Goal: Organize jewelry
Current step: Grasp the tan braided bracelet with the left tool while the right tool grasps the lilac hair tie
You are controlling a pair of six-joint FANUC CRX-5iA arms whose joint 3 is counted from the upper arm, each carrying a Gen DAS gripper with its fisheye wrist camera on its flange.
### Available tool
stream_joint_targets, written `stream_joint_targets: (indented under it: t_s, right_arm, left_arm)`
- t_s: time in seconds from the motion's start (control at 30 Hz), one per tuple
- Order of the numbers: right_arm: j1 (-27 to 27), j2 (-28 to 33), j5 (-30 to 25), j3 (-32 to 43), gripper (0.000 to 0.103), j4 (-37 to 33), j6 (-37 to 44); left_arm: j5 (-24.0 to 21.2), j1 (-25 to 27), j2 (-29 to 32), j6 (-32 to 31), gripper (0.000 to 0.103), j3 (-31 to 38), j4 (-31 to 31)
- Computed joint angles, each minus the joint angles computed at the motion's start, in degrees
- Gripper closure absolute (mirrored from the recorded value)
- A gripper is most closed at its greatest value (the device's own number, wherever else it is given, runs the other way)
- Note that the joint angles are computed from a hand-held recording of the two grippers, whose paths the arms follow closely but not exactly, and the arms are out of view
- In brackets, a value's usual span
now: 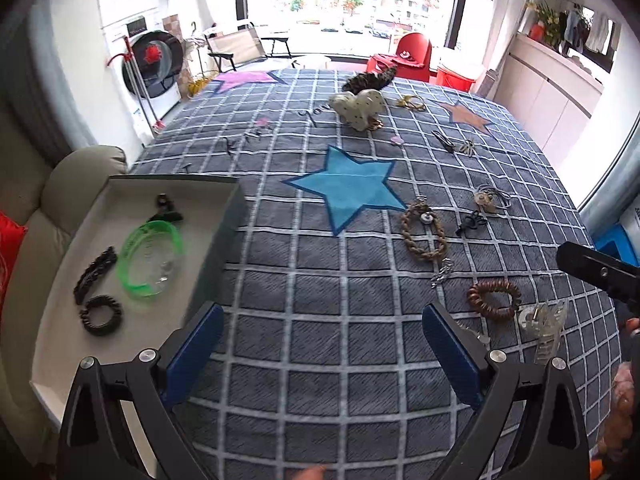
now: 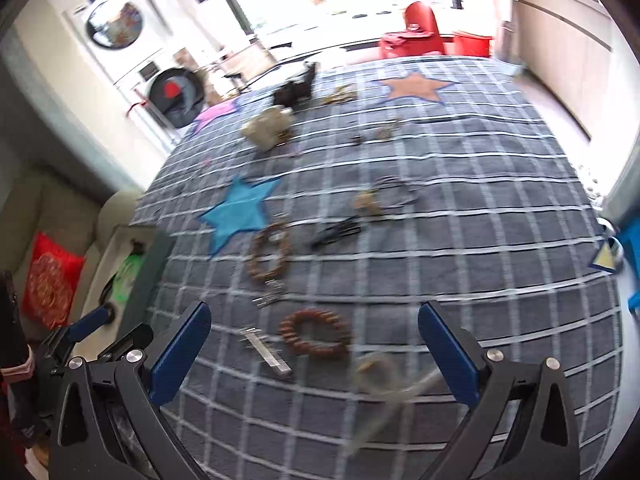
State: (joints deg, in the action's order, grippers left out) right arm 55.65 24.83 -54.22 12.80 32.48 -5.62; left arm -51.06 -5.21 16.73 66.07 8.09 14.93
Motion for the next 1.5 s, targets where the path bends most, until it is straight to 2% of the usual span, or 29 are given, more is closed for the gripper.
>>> stream_joint_targets:
  t_s: [0.2,0.23,0.3,0.47,0.53,0.73,1.03,1.07,1.2,1.23,1.3,1.37,1.4,1.43,1.47,1.5]
  right_arm:
    - [-2.0,-0.9,-2.0,-1.3,0.000,-1.1,1.3]
    - [-2.4,-0.6,-2.3,-0.9,0.000,-1.5,2.0]
    - [-3.3,-0.1,-3.2,-0.1,0.000,-2.1,3.7]
    - [-5.5,3.2,-5.9,4.5,0.000,-5.0,9.5]
    - [-6.4,5.1,-7.4,7.0,0.000,-6.4,12.3]
    - [-8.5,9.7,-9.5,13.1,0.000,-9.2,18.0]
    - [-10.0,16.0,-14.1,21.0,0.000,-10.2,23.2]
    - [-10.0,16.4,-14.5,21.6,0.001,-10.2,23.5]
    - [-9.9,18.2,-16.1,24.1,0.008,-9.7,25.0]
    - [-9.9,18.7,-16.7,24.9,0.008,-9.7,25.5]
    - [-10.0,19.5,-17.3,26.1,0.009,-9.8,26.2]
    - [-10.0,20.2,-18.3,27.2,0.011,-9.5,26.6]
    - [-10.0,20.3,-18.3,27.4,0.013,-9.4,26.6]
    - [-9.9,20.3,-18.2,27.5,0.015,-9.3,26.6]
    - [-9.8,20.4,-18.1,27.5,0.021,-9.0,26.7]
    - [-9.7,20.4,-18.0,27.6,0.030,-8.7,26.7]
  left_arm:
    - [-4.4,-2.0,6.9,1.8,0.004,7.4,-0.2]
    - [-4.9,-2.2,7.8,1.9,0.013,8.4,-0.3]
    - [-6.5,-2.9,10.0,2.2,0.016,11.0,-0.2]
    - [-7.5,-3.9,13.5,2.1,0.017,14.9,0.6]
    - [-8.1,-4.2,15.0,2.0,0.029,16.6,1.0]
    - [-10.0,-4.8,18.6,2.7,0.029,20.8,0.7]
    - [-8.5,-6.4,19.7,0.6,0.029,22.2,-0.1]
    - [-8.2,-6.6,19.7,0.4,0.032,22.1,-0.3]
    - [-7.3,-7.2,19.4,-0.5,0.034,21.6,-0.8]
    - [-6.9,-7.3,19.2,-0.6,0.043,21.3,-1.0]
    - [-6.7,-7.4,19.1,-1.1,0.049,21.2,-1.1]
    - [-6.7,-7.3,19.0,-1.6,0.069,21.0,-0.4]
    - [-7.0,-7.1,19.1,-2.0,0.073,21.1,0.1]
    - [-7.2,-7.0,19.2,-2.3,0.081,21.1,0.7]
    - [-7.3,-6.9,19.3,-2.5,0.095,21.0,1.3]
    - [-7.7,-6.6,19.4,-2.8,0.095,21.0,2.1]
